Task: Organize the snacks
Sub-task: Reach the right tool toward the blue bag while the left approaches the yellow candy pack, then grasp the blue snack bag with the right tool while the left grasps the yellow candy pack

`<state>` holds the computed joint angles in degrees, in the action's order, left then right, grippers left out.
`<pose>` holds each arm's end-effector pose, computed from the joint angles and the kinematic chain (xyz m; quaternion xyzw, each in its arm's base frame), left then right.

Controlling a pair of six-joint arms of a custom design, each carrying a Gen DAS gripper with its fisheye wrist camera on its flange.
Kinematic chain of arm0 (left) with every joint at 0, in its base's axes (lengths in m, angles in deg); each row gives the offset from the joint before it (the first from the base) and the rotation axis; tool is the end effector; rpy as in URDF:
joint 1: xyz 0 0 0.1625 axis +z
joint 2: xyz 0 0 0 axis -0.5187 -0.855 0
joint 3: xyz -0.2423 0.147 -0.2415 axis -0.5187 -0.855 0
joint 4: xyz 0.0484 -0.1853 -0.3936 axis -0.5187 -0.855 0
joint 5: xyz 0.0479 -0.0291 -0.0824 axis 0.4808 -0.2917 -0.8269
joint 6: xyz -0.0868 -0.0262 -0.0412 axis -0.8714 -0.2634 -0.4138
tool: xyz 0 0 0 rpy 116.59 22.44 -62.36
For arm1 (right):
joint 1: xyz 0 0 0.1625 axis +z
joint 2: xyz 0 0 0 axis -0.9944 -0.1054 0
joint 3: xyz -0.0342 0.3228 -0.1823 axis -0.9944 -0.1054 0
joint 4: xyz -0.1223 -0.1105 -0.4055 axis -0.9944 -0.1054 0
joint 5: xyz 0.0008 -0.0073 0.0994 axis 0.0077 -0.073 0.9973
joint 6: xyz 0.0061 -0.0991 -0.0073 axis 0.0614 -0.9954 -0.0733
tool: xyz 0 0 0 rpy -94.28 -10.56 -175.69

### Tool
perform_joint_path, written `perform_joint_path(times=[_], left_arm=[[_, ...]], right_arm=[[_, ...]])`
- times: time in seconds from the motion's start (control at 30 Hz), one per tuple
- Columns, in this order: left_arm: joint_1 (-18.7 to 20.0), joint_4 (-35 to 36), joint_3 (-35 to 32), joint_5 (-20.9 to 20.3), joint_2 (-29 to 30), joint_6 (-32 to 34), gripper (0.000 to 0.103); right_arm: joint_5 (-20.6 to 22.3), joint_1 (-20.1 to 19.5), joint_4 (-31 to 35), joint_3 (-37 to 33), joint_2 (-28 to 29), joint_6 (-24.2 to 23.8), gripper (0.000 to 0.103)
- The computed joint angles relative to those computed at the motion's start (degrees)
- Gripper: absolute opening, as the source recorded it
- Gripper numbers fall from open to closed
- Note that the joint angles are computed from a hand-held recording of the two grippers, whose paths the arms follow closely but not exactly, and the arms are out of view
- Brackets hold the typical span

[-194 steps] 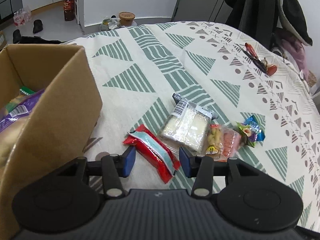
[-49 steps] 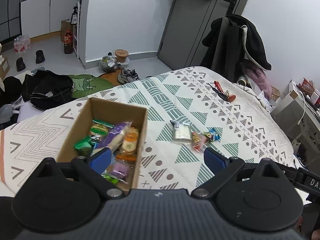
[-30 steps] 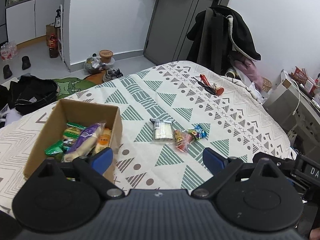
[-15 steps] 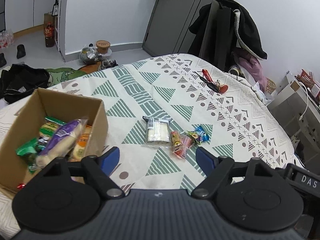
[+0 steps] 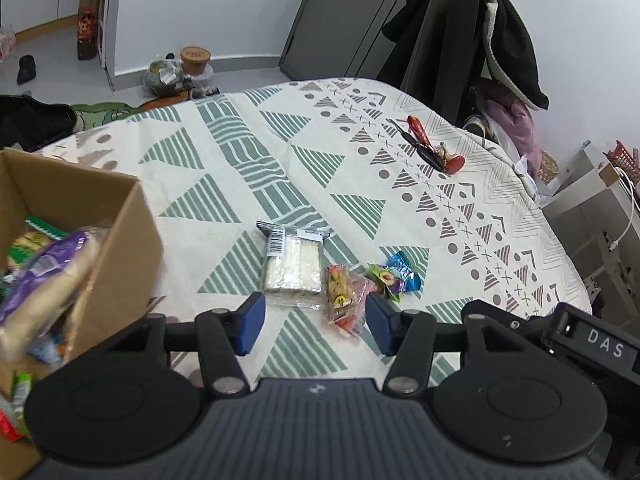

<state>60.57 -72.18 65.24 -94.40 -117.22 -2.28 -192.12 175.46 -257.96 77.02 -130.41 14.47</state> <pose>-0.2589 -0.3763 0.1013 0.0722 0.9277 -0.3042 0.2040 0.1168 -0.3316 0.2119 -0.0697 -0.9132 0.3893 0.0987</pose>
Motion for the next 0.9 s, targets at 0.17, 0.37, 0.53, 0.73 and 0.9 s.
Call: perform_joint_path(times=[0.17,0.37,0.53,0.73,0.9], left_arm=[[3.2,-4.0,-2.5,-1.8,4.7,2.2,0.052],[6.4,-7.3,-5.1,-4.9,9.6,3.2,0.044],[8.4,-8.6,-6.6,-6.8,12.4,2.6,0.044],[10.4,-11.0,-7.7,-9.5,14.7,2.5,0.031],[10.1,-11.4,-8.3,-8.7,15.4,3.2,0.030]], right_arm=[[1.3,-2.5,-1.4,-1.1,2.9,0.2,0.058],[3.9,-5.4,-2.9,-1.9,5.4,0.2,0.052],[6.2,-7.3,-4.2,-3.1,7.9,-0.3,0.051],[7.4,-8.7,-4.4,-4.9,10.8,-0.6,0.051],[7.4,-9.0,-4.3,-5.6,12.3,-1.1,0.052]])
